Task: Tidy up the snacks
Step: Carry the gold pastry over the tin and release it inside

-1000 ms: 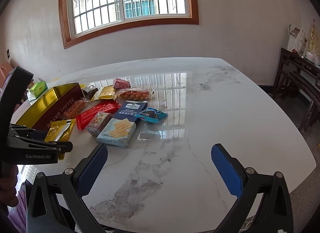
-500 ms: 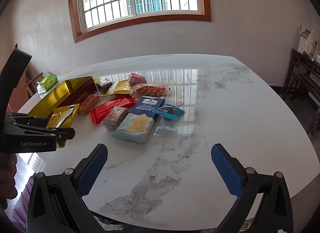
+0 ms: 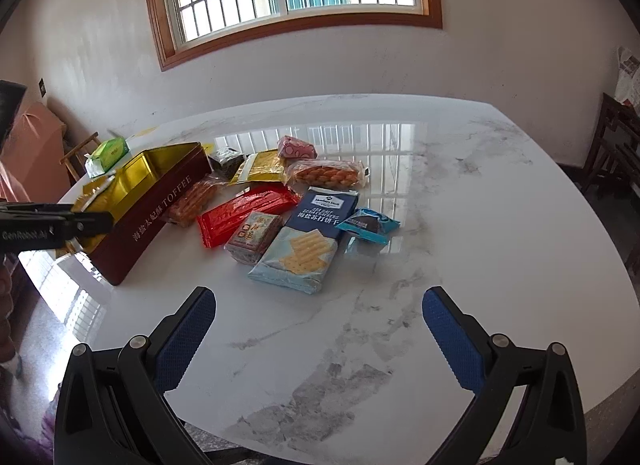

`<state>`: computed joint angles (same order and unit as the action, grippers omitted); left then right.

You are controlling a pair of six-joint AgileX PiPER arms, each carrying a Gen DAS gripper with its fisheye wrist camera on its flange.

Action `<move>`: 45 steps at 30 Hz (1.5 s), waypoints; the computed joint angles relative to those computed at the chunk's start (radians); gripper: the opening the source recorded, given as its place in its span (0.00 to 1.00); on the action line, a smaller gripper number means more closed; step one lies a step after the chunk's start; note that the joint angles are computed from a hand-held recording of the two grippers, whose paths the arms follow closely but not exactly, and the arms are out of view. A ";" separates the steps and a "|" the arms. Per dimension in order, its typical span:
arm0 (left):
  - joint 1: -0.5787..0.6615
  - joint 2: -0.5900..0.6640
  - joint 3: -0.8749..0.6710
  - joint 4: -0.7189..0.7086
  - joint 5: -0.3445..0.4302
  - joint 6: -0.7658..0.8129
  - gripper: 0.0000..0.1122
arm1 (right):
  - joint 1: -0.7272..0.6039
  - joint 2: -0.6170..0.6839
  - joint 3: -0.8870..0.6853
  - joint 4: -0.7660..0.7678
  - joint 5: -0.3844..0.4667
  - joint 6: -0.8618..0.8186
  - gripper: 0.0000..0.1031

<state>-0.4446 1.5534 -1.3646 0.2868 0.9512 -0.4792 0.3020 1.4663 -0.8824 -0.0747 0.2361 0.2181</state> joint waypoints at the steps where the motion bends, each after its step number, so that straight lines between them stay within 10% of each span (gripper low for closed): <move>1: 0.021 -0.005 -0.004 -0.005 0.000 0.016 0.53 | 0.000 0.016 -0.016 0.010 0.010 -0.008 1.00; 16: 0.314 0.195 -0.224 -0.030 0.031 0.272 0.53 | -0.007 0.258 -0.279 0.113 0.185 -0.083 0.76; 45: 0.430 0.571 -0.640 -0.133 0.151 0.427 0.53 | 0.041 0.477 -0.612 -0.077 0.467 0.119 0.75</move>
